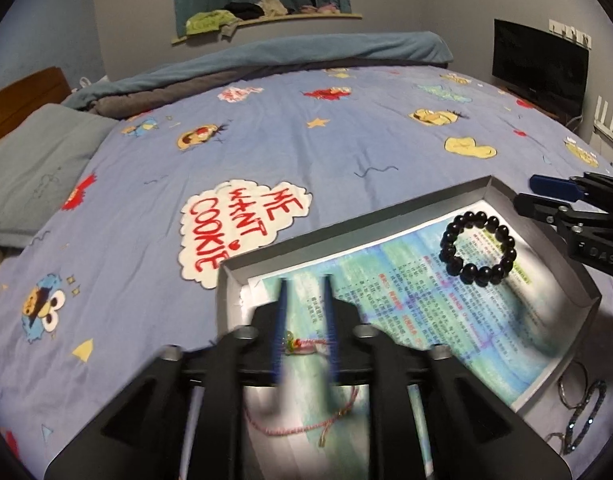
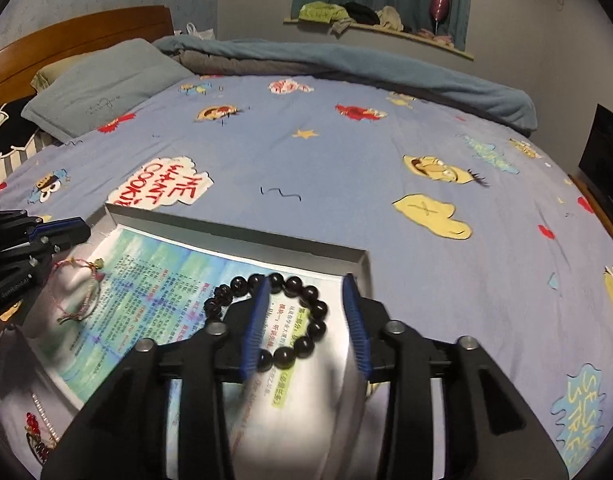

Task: Organize jewelry
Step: 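Open both tools to release the bracelets inside the tray, then move both tools back over the remaining jewelry pile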

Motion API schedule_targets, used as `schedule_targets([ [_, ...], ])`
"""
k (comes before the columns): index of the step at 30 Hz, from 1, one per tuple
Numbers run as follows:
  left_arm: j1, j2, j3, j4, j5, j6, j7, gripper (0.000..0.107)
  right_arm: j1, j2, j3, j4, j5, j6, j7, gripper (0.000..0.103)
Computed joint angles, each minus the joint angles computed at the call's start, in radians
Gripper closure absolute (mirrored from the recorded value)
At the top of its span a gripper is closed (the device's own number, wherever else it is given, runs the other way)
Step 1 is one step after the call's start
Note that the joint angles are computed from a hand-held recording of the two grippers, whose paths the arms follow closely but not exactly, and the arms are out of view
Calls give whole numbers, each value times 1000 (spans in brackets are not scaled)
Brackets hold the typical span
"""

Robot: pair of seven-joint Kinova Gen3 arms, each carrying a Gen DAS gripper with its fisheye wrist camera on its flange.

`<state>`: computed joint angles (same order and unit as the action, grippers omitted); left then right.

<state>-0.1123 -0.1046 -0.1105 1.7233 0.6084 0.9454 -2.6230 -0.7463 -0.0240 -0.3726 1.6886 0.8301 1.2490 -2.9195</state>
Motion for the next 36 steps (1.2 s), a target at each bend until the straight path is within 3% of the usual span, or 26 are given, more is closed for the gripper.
schedule_targets([
  [2,-6,-16,-11,2,7,19,2,75,-11,-23,-16,0,8,23,-19,55],
  [7,-12,-82,-60,32,44,44,-22,43,-36,-59,-81,-13,31,100,-66,28],
  [14,6,-200,-162,86,87,78,-73,14,-95,-85,-188,-25,85,233,-140,8],
  [20,31,-292,-290,130,116,157,-111,11,-179,-88,-274,-6,116,375,-266,6],
  [25,65,-392,-354,196,90,149,-136,11,-277,-49,-333,18,129,510,-392,6],
  [30,120,-464,-417,256,44,145,-127,11,-381,-5,-339,45,117,579,-506,6],
  [36,172,-529,-452,345,-28,101,-95,11,-479,36,-297,80,80,574,-624,6],
])
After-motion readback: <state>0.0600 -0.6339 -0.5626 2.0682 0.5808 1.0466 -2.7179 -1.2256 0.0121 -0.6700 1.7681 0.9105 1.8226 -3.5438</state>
